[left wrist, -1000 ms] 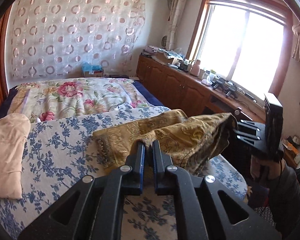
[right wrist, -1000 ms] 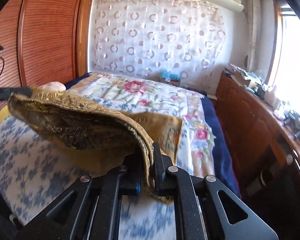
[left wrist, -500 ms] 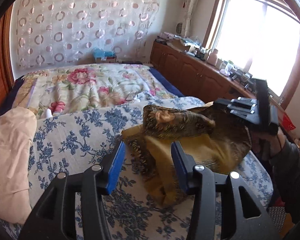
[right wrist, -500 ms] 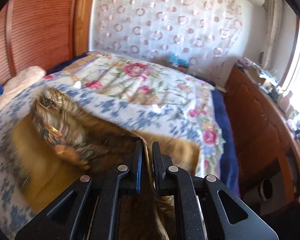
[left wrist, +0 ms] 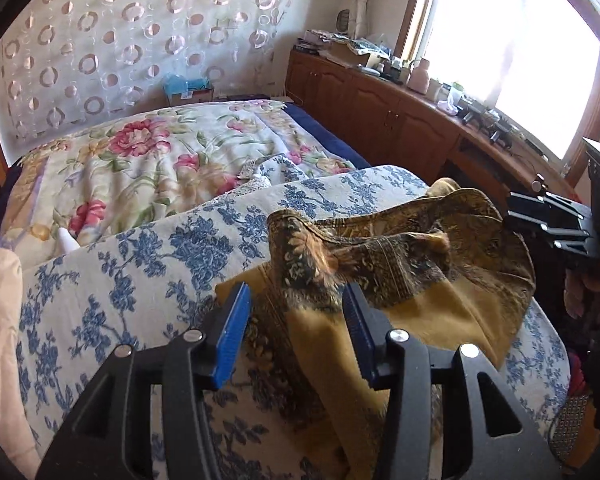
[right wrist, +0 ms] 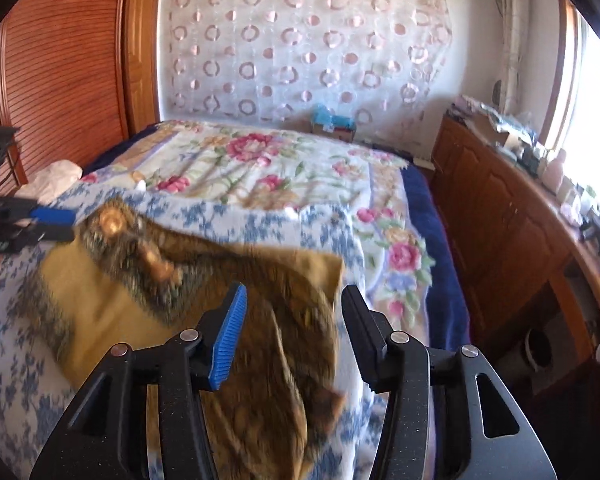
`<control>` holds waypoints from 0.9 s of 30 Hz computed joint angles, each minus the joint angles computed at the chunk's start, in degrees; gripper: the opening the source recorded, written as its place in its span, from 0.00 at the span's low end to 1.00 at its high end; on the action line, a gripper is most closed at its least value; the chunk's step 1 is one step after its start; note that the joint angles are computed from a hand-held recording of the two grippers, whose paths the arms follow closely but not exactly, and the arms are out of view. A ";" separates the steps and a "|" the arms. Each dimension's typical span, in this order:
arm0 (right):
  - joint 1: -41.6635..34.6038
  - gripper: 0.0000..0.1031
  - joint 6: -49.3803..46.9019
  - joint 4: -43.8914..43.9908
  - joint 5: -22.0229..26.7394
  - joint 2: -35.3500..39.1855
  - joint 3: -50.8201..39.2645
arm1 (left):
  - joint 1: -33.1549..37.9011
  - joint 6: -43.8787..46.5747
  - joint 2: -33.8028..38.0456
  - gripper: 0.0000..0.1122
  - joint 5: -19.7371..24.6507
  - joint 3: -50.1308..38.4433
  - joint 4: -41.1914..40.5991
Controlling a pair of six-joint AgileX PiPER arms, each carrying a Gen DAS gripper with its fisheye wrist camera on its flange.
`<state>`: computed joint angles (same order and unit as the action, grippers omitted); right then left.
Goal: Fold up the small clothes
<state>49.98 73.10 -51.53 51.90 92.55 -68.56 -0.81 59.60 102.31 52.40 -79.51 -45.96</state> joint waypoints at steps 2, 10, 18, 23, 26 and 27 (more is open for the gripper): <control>-0.63 0.49 -0.62 2.04 -0.69 -0.07 1.44 | -0.48 -1.60 2.51 0.41 1.61 -2.81 0.68; -3.13 0.07 0.08 3.70 -8.56 -0.89 5.94 | 1.65 4.91 -0.02 0.02 2.69 -0.23 -5.50; -2.07 0.06 -1.04 -2.89 -3.98 4.14 -2.14 | 1.68 1.71 -1.05 0.03 -3.99 1.79 -2.11; -4.52 0.10 -5.17 1.33 -3.57 9.58 -5.99 | 0.04 0.91 0.24 0.08 -7.31 2.83 0.98; -4.63 0.48 -3.32 1.01 -1.78 9.56 -5.97 | -0.01 -1.62 2.03 0.21 -6.63 1.05 3.27; -5.29 0.56 -4.26 2.63 -1.61 9.62 -6.05 | -0.10 -2.19 2.49 0.27 -6.91 0.68 3.82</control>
